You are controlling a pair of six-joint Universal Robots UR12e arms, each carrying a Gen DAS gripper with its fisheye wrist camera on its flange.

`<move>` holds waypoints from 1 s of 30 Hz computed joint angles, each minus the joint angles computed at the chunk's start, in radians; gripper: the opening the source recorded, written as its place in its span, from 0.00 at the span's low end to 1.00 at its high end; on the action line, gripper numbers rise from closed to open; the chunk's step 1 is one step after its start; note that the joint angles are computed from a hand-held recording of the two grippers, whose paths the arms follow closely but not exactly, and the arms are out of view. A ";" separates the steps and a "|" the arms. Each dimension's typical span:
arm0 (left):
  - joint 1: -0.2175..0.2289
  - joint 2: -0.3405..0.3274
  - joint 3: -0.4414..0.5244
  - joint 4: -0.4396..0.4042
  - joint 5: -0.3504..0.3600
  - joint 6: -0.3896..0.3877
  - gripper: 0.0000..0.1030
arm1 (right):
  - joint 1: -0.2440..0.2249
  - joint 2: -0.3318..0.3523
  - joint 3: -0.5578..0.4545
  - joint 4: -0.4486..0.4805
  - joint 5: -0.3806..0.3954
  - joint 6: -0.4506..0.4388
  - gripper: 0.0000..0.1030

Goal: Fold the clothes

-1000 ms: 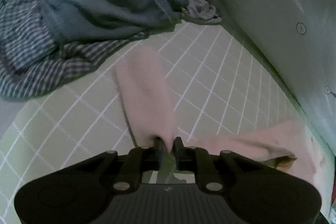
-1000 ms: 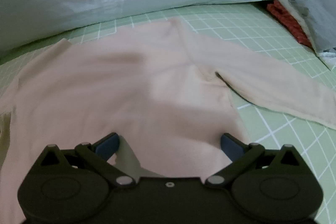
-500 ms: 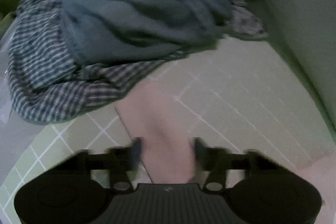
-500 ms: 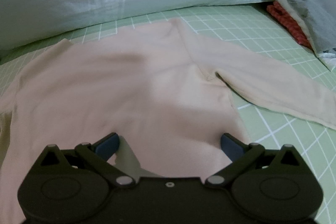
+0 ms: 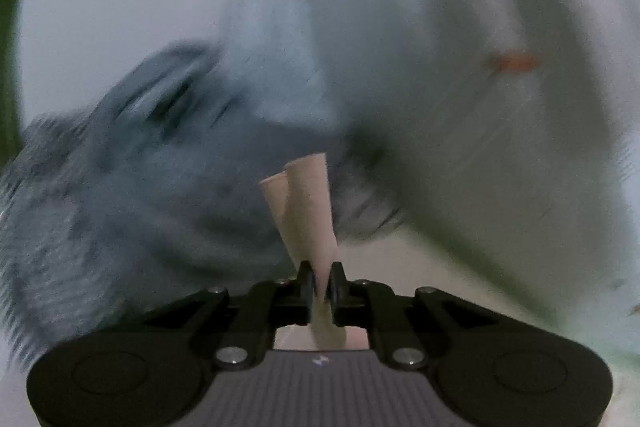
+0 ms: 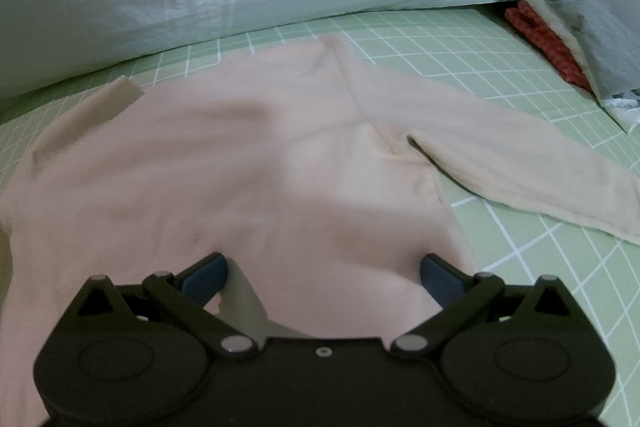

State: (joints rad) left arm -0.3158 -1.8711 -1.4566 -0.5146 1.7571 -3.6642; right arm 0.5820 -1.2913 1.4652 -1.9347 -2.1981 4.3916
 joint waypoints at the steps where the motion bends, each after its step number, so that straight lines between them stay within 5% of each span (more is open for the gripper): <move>1: 0.002 0.009 -0.008 -0.055 0.008 -0.037 0.14 | 0.000 0.001 -0.001 0.001 0.000 0.002 1.00; 3: 0.008 0.028 -0.028 -0.131 0.015 -0.100 0.14 | 0.000 0.002 -0.003 0.004 -0.001 0.004 1.00; 9: 0.009 0.062 -0.048 -0.160 0.041 -0.156 0.29 | 0.002 0.005 -0.007 0.012 -0.006 0.017 1.00; 16: -0.006 -0.016 0.082 -0.297 -0.038 -0.093 0.56 | 0.004 0.008 -0.010 0.018 -0.012 0.027 1.00; 20: -0.024 -0.067 0.167 -0.456 0.060 -0.144 0.66 | 0.005 0.009 -0.011 0.020 -0.015 0.032 1.00; 28: 0.001 -0.092 0.204 -0.611 0.081 -0.256 0.65 | 0.008 0.011 -0.009 0.018 -0.027 0.041 1.00; 30: 0.003 -0.088 0.199 -0.613 0.095 -0.303 0.42 | 0.008 0.011 -0.009 0.019 -0.028 0.041 1.00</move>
State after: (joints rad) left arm -0.3129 -1.9595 -1.2580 -1.1273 1.8518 -3.9672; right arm 0.5905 -1.2800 1.4558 -1.9160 -2.2262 4.4328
